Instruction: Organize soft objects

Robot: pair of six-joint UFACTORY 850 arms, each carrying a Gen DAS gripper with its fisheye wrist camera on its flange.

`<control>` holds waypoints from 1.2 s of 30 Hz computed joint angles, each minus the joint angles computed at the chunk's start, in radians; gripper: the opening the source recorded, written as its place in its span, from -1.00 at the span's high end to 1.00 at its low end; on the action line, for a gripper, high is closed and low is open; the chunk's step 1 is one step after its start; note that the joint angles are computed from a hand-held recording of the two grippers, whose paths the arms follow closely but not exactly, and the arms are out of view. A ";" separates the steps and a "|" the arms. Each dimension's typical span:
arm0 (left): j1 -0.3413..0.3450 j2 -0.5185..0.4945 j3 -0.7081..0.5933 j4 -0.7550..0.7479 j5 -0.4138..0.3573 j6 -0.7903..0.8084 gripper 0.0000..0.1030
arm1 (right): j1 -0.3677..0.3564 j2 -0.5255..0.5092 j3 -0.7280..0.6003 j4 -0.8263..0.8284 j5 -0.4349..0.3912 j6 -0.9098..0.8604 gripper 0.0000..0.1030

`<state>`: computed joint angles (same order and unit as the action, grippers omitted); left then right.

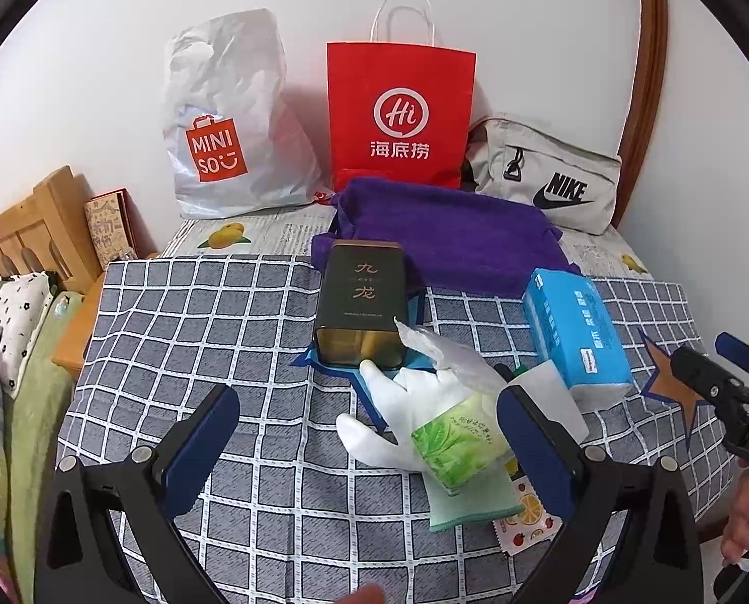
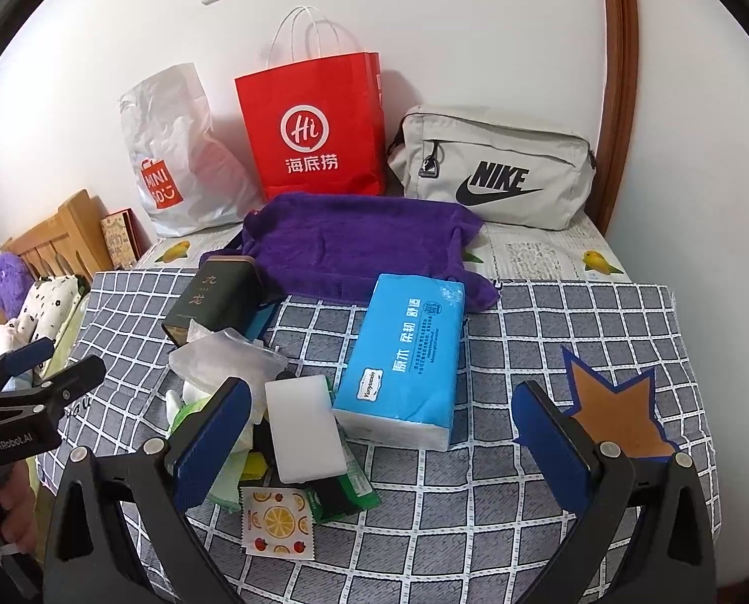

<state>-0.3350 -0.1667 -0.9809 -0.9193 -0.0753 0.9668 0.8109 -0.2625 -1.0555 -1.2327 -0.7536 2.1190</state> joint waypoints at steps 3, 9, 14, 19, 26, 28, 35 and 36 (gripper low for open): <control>0.002 0.003 0.005 -0.134 -0.006 0.138 -0.99 | 0.001 0.001 -0.001 -0.003 0.002 0.000 -0.99; -0.002 0.001 0.007 -0.100 -0.010 0.116 -0.99 | 0.003 0.002 -0.003 0.002 -0.003 -0.011 -0.99; 0.001 0.001 0.007 -0.128 -0.019 0.151 -0.99 | 0.006 0.006 0.000 -0.002 -0.006 -0.006 -0.99; 0.000 0.002 0.009 -0.252 -0.025 0.280 -0.99 | 0.009 0.006 0.000 -0.003 -0.007 -0.019 -0.99; -0.007 0.000 0.006 -0.149 -0.006 0.181 -0.99 | 0.007 0.017 0.012 -0.015 0.002 0.006 -0.99; -0.006 0.002 0.006 -0.149 -0.006 0.177 -0.99 | 0.005 0.019 0.015 -0.022 0.008 0.019 -0.99; 0.000 0.012 0.013 -0.255 -0.008 0.275 -0.99 | 0.003 0.013 0.011 -0.022 0.020 0.021 -0.99; 0.000 0.011 0.013 -0.257 -0.009 0.276 -0.99 | 0.006 0.014 0.013 -0.027 0.019 0.026 -0.99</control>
<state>-0.3346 -0.1554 -0.9681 -1.1759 -0.0846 1.2429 0.8165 -0.2486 -1.0425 -1.2598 -0.7351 2.1452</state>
